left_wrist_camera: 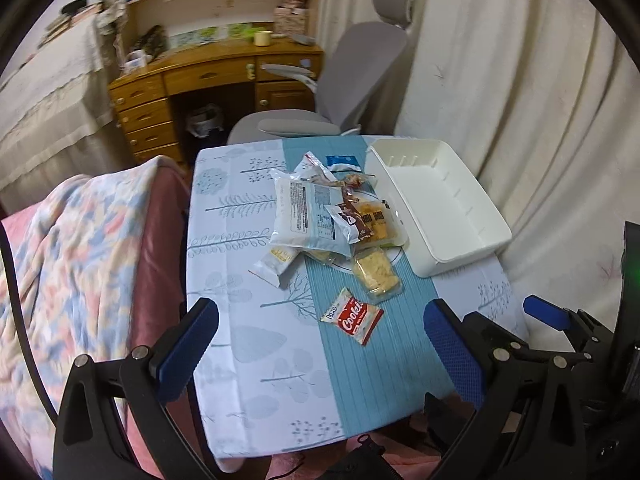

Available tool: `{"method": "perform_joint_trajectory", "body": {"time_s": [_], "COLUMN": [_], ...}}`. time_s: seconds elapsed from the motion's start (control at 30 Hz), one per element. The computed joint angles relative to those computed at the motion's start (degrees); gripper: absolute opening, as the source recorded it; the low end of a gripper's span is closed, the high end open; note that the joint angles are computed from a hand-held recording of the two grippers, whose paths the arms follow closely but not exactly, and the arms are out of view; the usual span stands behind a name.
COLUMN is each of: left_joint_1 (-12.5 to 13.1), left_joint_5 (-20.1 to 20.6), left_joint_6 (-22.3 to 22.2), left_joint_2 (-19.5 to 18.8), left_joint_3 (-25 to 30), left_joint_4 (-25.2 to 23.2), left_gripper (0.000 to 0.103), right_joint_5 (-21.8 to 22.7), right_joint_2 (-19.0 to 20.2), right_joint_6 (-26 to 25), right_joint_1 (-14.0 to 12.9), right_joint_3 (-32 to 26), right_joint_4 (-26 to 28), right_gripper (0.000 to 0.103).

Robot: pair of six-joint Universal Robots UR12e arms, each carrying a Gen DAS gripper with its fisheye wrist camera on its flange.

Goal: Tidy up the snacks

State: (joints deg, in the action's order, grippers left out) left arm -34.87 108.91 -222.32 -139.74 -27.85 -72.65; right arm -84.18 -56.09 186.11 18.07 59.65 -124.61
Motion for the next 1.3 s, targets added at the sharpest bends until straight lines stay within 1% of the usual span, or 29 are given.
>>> {"method": "perform_joint_trajectory", "body": {"time_s": [0.1,0.2,0.3,0.37,0.43,0.57,0.7,0.8,0.9,0.93,0.97,1.0,1.03,1.13,1.2,1.27,1.3], "left_joint_1": [1.1,2.8,4.0,4.9,5.7,7.5,8.8,9.8,10.7,10.9,11.1,11.4,11.6,12.3,12.7,13.1,13.2], "left_joint_5": [-2.5,-7.7,-11.0,-13.1,-15.1,-18.9,-20.8,-22.5,-24.3,-24.7,-25.1,-25.6,-26.3,-29.1,-30.3,-31.3,-31.8], "left_joint_6": [2.8,4.9,6.5,7.6,7.9,7.2,6.1,4.5,2.6,2.1,1.5,0.8,0.3,-0.9,-1.8,-2.9,-3.3], "left_joint_2": [2.3,4.1,5.0,5.3,5.2,4.3,2.3,1.1,-0.5,-1.0,-1.8,-3.0,-3.8,-7.1,-10.5,-13.8,-16.1], "left_joint_3": [-4.6,-8.1,-10.1,-11.1,-11.1,-9.8,-6.8,-5.1,-3.2,-2.4,-1.2,0.6,1.9,6.5,11.8,16.8,20.9], "left_joint_4": [2.8,4.4,5.1,5.5,5.1,2.9,0.6,0.0,-0.2,-0.3,-0.8,-1.7,-2.2,-4.0,-7.0,-9.6,-11.9], "left_gripper": [0.102,0.102,0.102,0.102,0.102,0.102,0.102,0.102,0.102,0.102,0.102,0.102,0.102,0.102,0.102,0.099,0.098], "right_joint_5": [-2.9,-5.3,-7.8,-9.9,-10.8,-9.3,-6.8,-5.7,-4.6,-3.5,-1.6,-0.5,1.6,3.5,3.6,3.9,4.1], "right_joint_2": [-0.4,-0.7,-1.0,-1.2,-1.1,-0.8,0.1,1.2,2.8,3.3,4.2,4.6,5.6,8.1,9.7,11.6,12.2], "right_joint_6": [3.7,6.5,8.0,7.8,6.5,1.8,-1.4,-4.9,-10.2,-11.7,-13.5,-14.3,-15.6,-17.7,-18.3,-19.0,-19.4], "right_joint_1": [1.1,2.0,2.7,3.4,3.9,4.3,4.3,4.2,4.1,4.0,3.6,3.5,3.1,2.6,2.4,2.1,2.1], "right_joint_3": [1.0,1.9,2.4,2.9,3.0,3.0,2.0,0.9,-0.8,-1.3,-2.1,-2.7,-3.9,-7.6,-9.9,-12.5,-13.3], "right_joint_4": [-1.4,-1.7,-1.4,-1.7,-2.0,-1.7,-1.4,-1.2,-0.5,-0.6,-0.5,-0.1,0.6,3.8,6.1,9.4,10.5], "right_gripper": [0.102,0.102,0.102,0.102,0.102,0.102,0.102,0.102,0.102,0.102,0.102,0.102,0.102,0.102,0.102,0.102,0.102]}}
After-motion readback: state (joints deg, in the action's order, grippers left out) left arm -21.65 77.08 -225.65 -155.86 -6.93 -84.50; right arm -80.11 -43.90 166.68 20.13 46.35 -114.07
